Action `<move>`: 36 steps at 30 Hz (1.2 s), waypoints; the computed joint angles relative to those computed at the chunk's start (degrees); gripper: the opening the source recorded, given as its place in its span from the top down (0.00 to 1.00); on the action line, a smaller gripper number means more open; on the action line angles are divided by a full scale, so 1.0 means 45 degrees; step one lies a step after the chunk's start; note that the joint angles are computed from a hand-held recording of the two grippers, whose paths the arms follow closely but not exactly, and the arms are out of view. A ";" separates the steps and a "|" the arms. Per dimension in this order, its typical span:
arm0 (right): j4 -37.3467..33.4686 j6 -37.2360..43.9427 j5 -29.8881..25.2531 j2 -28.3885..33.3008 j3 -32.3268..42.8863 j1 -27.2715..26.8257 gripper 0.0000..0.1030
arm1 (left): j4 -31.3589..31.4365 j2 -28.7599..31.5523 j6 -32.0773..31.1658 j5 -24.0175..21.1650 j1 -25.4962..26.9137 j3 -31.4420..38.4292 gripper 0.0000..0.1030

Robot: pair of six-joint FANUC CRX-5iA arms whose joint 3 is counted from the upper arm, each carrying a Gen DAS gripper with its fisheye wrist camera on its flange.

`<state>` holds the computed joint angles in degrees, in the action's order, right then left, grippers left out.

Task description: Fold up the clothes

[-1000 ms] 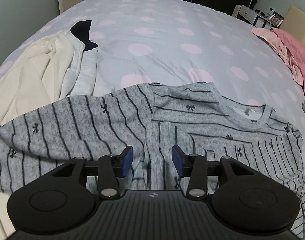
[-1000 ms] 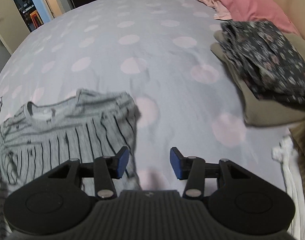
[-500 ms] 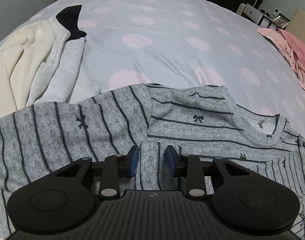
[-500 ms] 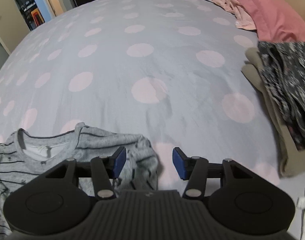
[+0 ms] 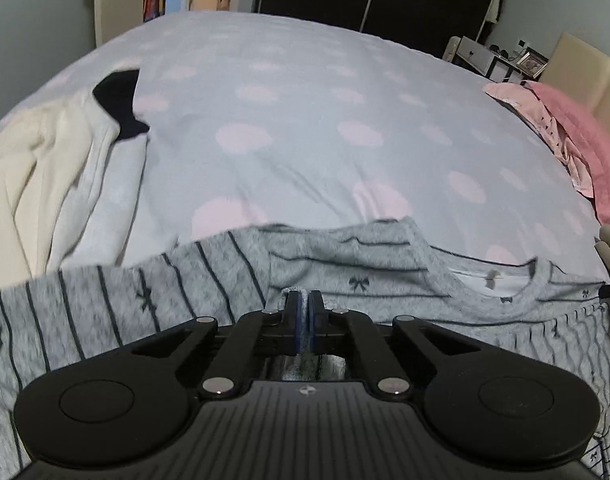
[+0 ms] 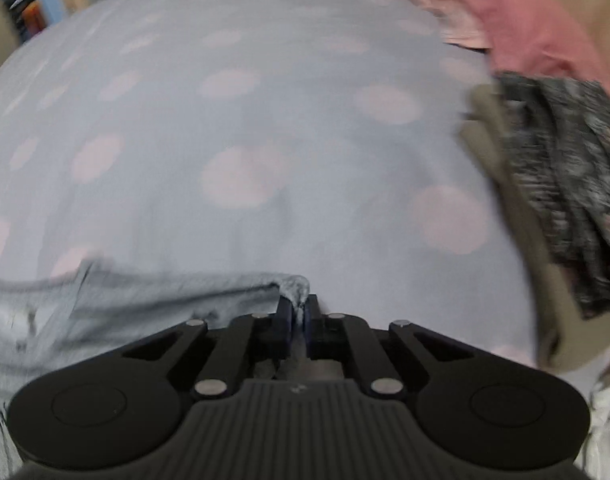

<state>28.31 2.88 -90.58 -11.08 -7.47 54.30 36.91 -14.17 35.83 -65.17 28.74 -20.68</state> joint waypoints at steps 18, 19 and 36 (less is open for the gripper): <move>0.0284 -0.4822 0.0604 -0.2456 -0.1410 0.0377 0.62 | -0.1253 -0.0056 0.0987 -0.0433 0.0712 0.0704 0.87; 0.0751 -0.4753 0.0233 -0.2409 -0.1429 0.0658 0.61 | -0.1254 -0.0129 0.0919 -0.0513 0.0756 0.0696 0.85; 0.1247 -0.1496 -0.1715 -0.2130 -0.1372 0.6449 0.57 | -0.1121 -0.1237 -0.1208 -0.2451 0.1982 0.0012 0.71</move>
<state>33.92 -3.85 -98.30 -20.66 -13.65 83.32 31.87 -19.74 30.39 -76.20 37.66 -20.63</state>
